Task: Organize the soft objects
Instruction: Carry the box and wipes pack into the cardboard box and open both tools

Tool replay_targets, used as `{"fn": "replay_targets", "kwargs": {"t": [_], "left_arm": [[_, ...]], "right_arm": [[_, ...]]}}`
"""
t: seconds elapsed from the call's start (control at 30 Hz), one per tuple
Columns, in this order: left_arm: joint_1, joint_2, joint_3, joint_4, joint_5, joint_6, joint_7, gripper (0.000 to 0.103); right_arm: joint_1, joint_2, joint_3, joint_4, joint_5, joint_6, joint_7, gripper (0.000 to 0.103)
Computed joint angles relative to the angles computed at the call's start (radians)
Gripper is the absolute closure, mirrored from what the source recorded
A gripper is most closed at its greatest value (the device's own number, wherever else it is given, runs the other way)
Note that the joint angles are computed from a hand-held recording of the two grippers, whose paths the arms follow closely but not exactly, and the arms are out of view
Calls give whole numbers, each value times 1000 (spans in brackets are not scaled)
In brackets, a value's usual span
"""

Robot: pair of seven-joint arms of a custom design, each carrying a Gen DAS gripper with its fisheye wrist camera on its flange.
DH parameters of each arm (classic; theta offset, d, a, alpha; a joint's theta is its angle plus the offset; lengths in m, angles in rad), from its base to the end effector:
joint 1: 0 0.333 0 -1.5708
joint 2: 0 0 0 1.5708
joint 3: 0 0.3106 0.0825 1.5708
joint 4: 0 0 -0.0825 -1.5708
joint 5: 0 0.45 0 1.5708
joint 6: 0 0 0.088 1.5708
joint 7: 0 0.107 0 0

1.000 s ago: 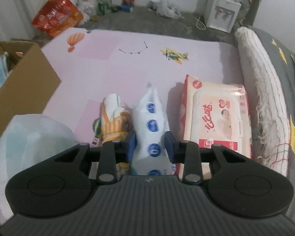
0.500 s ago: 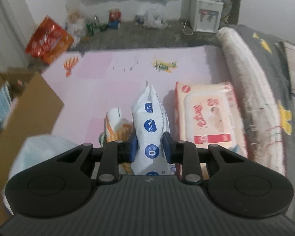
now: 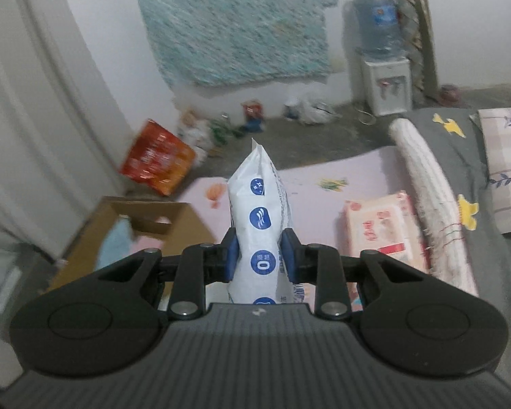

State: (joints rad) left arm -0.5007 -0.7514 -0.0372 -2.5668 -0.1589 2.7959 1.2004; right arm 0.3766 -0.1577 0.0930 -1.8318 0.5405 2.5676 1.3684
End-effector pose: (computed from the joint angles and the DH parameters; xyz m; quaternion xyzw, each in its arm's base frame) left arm 0.3827 -0.2225 0.6003 -0.6074 0.6387 -0.4593 0.1100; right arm 0.5611 0.2806 0.6873 -0.7248 0.5018 -0.0774 0.4657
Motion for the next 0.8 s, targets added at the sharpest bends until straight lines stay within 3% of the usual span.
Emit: {"fn": "replay_targets", "kwargs": {"t": [0.2, 0.4, 0.6, 0.8], "left_arm": [[190, -152, -91, -41, 117, -30, -150, 23], [372, -235, -124, -30, 263, -156, -292, 23], [507, -108, -123, 72, 425, -279, -304, 23], [534, 88, -86, 192, 477, -324, -263, 25]], "right_arm": [[57, -24, -13, 6, 213, -54, -106, 78], [92, 91, 29, 137, 299, -110, -120, 78], [117, 277, 88, 331, 208, -129, 3, 78], [190, 554, 99, 656, -41, -225, 224, 78]]}}
